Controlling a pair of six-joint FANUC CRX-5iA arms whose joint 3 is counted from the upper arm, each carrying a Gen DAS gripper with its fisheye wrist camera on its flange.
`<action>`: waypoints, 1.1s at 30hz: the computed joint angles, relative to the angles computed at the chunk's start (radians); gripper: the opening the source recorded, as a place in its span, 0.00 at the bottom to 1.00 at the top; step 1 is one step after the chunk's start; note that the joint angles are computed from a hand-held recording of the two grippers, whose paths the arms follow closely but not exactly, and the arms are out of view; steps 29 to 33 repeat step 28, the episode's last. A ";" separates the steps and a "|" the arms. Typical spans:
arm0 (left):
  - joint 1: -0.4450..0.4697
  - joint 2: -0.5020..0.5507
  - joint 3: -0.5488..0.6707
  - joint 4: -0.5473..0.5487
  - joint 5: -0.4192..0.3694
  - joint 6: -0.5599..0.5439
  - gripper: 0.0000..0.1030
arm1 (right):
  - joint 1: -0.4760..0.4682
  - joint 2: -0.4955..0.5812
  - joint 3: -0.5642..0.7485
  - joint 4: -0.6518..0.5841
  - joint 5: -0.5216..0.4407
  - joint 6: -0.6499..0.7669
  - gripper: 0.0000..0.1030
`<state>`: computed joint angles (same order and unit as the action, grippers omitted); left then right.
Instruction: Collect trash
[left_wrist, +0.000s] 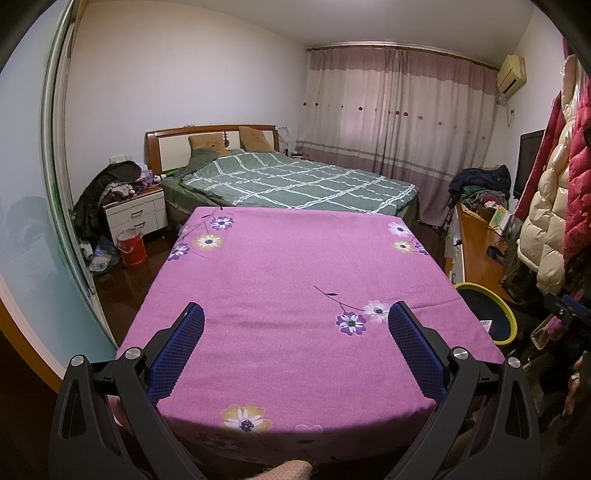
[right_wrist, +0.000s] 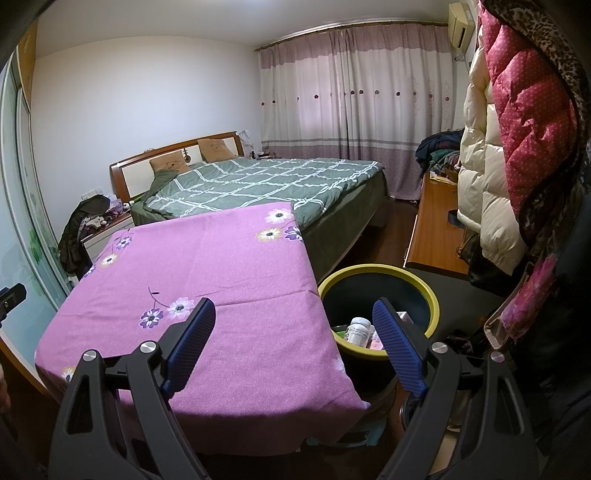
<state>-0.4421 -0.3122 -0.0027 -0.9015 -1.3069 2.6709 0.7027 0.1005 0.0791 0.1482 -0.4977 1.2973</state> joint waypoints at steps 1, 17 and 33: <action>0.005 -0.001 -0.001 0.004 0.005 -0.003 0.95 | 0.001 0.000 -0.001 0.001 0.000 0.000 0.80; 0.065 -0.002 -0.013 0.069 0.069 -0.033 0.95 | 0.000 0.019 0.025 -0.036 -0.023 0.031 0.80; 0.454 0.145 0.009 0.326 0.252 -0.302 0.95 | -0.007 0.349 0.489 -0.232 -0.237 0.241 0.91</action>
